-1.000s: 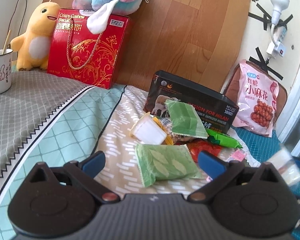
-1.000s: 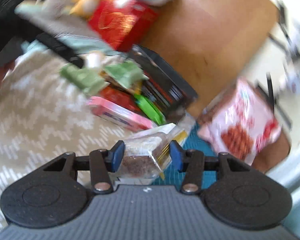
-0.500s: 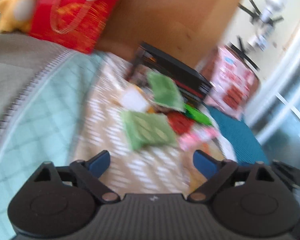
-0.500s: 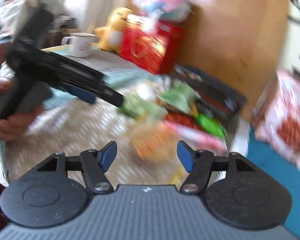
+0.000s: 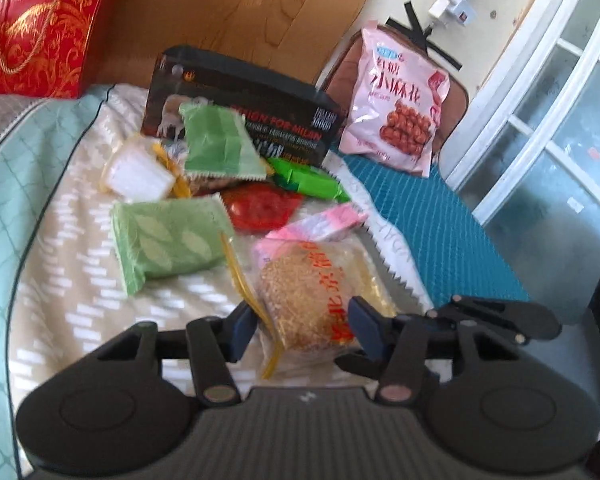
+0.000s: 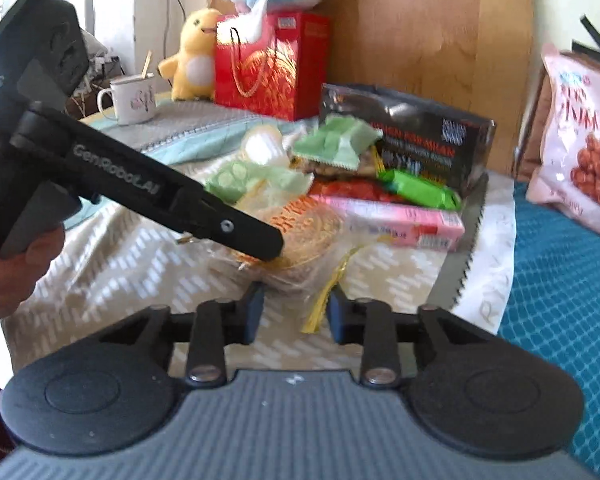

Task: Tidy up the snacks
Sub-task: 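Carry the bag into the black box and open the left gripper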

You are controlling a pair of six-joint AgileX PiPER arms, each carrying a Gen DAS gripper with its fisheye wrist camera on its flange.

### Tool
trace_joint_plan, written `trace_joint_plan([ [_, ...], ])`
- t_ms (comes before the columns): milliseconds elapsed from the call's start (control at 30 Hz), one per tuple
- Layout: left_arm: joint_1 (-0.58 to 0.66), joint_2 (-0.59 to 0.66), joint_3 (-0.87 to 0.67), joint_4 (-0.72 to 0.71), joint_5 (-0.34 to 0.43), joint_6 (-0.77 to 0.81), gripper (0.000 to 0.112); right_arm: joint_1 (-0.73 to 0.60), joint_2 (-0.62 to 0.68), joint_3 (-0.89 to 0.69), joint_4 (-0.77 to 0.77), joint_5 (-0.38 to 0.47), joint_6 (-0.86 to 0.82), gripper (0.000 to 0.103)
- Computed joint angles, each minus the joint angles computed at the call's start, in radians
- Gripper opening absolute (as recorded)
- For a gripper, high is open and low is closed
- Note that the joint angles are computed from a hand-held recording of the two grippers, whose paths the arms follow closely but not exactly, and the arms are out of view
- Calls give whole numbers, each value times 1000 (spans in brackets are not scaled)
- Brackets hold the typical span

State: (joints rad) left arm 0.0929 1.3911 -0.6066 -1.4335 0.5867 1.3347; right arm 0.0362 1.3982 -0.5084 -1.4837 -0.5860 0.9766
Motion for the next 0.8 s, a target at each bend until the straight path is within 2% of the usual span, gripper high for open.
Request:
trace_joint_plan([
  [133, 6, -54, -42, 19, 8, -26, 51, -38, -39, 20, 63, -79, -72, 32],
  [233, -17, -23, -145, 41, -22, -53, 51, -38, -25, -31, 117, -99, -84, 32],
  [433, -47, 209, -507, 199, -42, -274, 51, 29, 134, -264, 244, -32, -126, 32],
  [533, -61, 352, -700, 284, -44, -399, 51, 40, 250, -442, 184, 6, -3, 32],
  [633, -88, 490, -869, 391, -76, -535, 51, 48, 371, -612, 104, 42, 144, 32],
  [700, -95, 559, -949, 487, -75, -640, 51, 59, 447, -708, 53, 80, 208, 34],
  [733, -98, 581, -972, 530, -88, -672, 51, 65, 462, -719, 81, 116, 189, 34],
  [767, -96, 578, -962, 535, -114, -664, 53, 66, 475, -728, 113, 142, 168, 34],
  [800, -94, 558, -921, 499, -181, -617, 55, 48, 474, -726, 110, 129, 179, 35],
])
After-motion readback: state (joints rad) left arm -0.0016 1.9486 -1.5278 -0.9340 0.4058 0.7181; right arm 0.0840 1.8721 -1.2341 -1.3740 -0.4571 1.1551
